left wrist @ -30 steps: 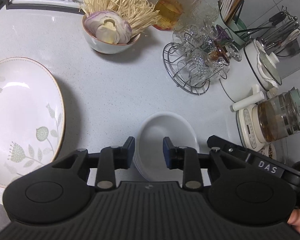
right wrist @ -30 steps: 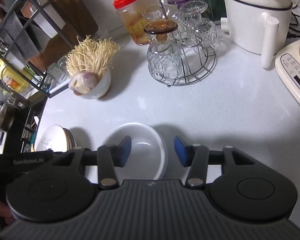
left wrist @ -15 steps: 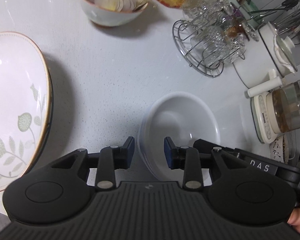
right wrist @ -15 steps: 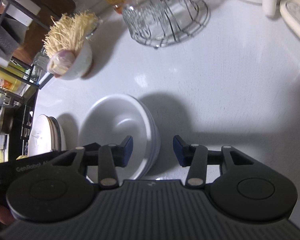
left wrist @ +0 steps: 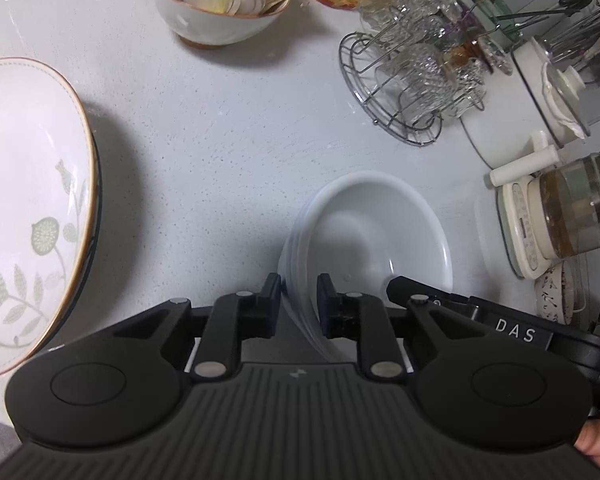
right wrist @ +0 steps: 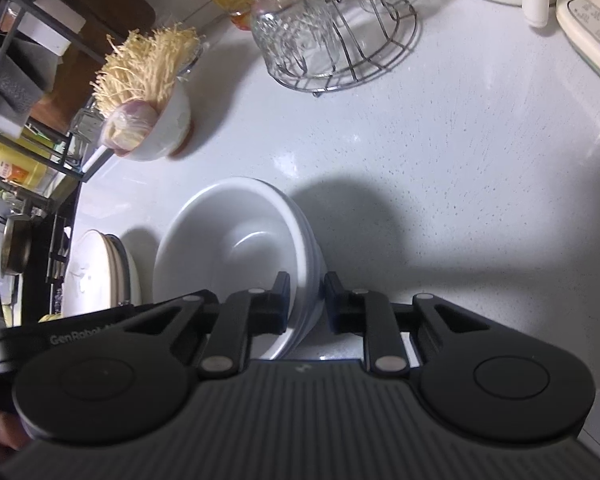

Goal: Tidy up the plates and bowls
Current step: 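Carry the white bowl with both grippers over the nested blue bowls, then lower the white bowl with both grippers into the nested bowls beside the plates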

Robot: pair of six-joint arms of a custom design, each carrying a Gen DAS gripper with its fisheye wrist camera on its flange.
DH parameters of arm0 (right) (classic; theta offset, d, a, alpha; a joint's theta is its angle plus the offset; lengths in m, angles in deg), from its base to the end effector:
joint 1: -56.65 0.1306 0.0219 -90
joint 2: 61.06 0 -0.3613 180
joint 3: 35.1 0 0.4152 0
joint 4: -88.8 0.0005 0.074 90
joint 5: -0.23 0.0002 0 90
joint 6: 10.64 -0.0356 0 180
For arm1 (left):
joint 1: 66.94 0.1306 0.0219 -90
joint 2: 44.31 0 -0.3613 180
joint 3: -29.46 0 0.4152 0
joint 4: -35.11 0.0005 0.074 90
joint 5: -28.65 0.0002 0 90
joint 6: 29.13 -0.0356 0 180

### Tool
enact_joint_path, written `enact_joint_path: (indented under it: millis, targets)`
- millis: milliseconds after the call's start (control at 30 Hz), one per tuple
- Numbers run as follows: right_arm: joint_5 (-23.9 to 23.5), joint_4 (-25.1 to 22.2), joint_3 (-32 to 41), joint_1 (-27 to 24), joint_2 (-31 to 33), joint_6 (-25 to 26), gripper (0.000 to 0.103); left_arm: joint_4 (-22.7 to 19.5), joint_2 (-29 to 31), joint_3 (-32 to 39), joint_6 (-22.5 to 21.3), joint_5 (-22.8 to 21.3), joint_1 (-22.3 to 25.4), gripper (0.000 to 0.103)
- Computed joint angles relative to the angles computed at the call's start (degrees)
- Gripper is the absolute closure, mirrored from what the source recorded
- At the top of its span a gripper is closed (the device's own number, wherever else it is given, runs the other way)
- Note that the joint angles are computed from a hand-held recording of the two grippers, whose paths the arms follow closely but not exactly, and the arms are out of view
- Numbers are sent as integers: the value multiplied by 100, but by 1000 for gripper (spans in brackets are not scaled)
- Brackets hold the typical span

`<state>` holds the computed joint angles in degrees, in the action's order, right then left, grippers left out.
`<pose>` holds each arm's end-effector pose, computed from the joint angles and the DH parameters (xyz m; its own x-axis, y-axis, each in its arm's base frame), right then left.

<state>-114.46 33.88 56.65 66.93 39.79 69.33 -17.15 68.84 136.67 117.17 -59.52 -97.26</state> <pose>0.5350 0.1116 0.3241 -0.9306 -0.0080 -0.3660 -0.1829 0.8761 0.4461 0.5469 -0.3217 0.3266 -0.8389 -0.4727 -0.2698 -0.3223 0.8309 -0.4535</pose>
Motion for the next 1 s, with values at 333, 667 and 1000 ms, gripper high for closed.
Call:
enact_joint_path:
  millis: [333,667,1000]
  targets:
    - [-16,-217,128,47,-379,-52,82,-246,-386,87,84,-215,-106,80]
    - [123,-145,234,242,-598,-80,82,-189,-766,-109,166,-337,-65,80]
    - [236,-75,318,539,-712,-84,82,-94,-1279,-519,225,-549,-2,80]
